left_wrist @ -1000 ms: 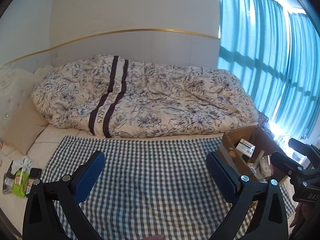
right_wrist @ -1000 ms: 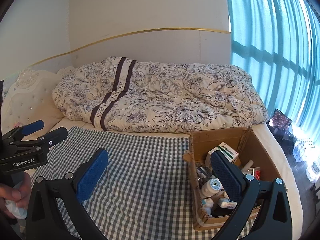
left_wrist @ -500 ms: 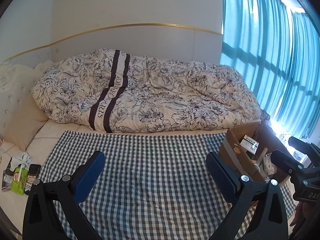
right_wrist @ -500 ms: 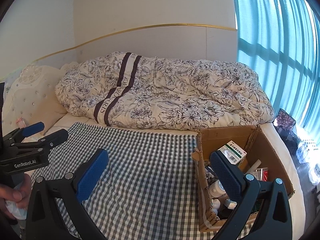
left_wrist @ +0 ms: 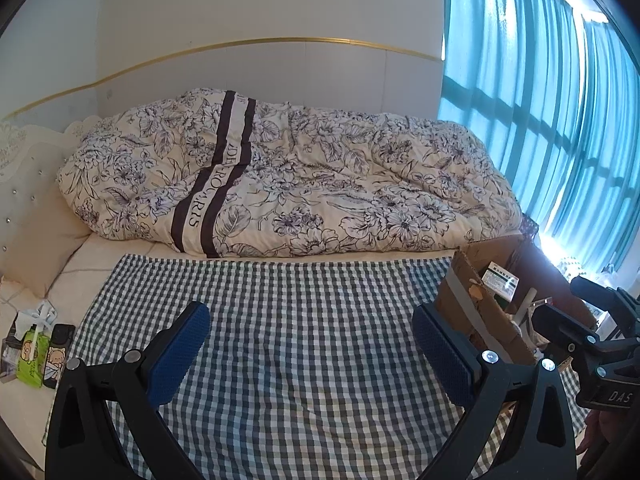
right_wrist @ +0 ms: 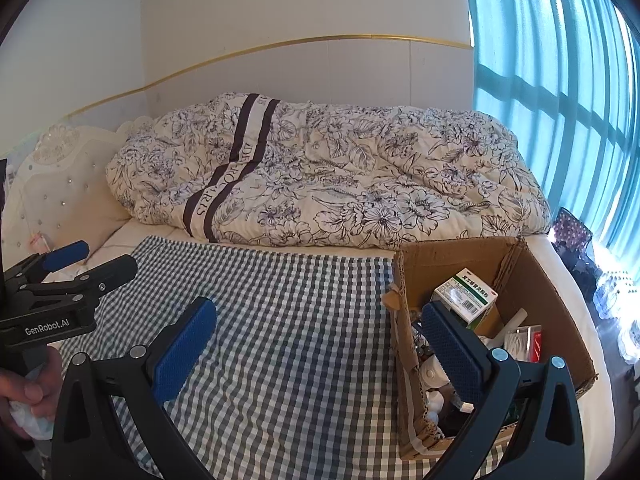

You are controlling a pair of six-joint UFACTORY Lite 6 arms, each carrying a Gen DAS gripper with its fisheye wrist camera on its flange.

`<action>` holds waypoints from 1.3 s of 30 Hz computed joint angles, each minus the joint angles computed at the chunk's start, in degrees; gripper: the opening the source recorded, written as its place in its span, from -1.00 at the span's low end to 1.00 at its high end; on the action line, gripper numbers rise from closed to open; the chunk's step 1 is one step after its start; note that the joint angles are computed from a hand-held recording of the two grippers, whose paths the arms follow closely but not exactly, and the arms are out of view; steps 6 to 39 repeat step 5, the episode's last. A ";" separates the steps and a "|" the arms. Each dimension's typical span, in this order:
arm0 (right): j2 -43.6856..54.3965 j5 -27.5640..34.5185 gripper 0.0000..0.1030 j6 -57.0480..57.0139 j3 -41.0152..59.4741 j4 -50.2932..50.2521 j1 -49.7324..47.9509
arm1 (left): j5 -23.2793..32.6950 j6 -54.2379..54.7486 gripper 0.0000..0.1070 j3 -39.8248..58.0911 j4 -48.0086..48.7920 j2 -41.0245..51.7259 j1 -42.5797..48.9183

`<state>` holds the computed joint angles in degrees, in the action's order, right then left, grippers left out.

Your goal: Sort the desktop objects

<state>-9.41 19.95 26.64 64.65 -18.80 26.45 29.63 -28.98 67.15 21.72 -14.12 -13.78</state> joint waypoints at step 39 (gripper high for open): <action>1.35 -0.30 1.00 -0.56 0.48 0.50 0.06 | -0.57 1.31 0.93 0.11 -1.56 1.14 0.74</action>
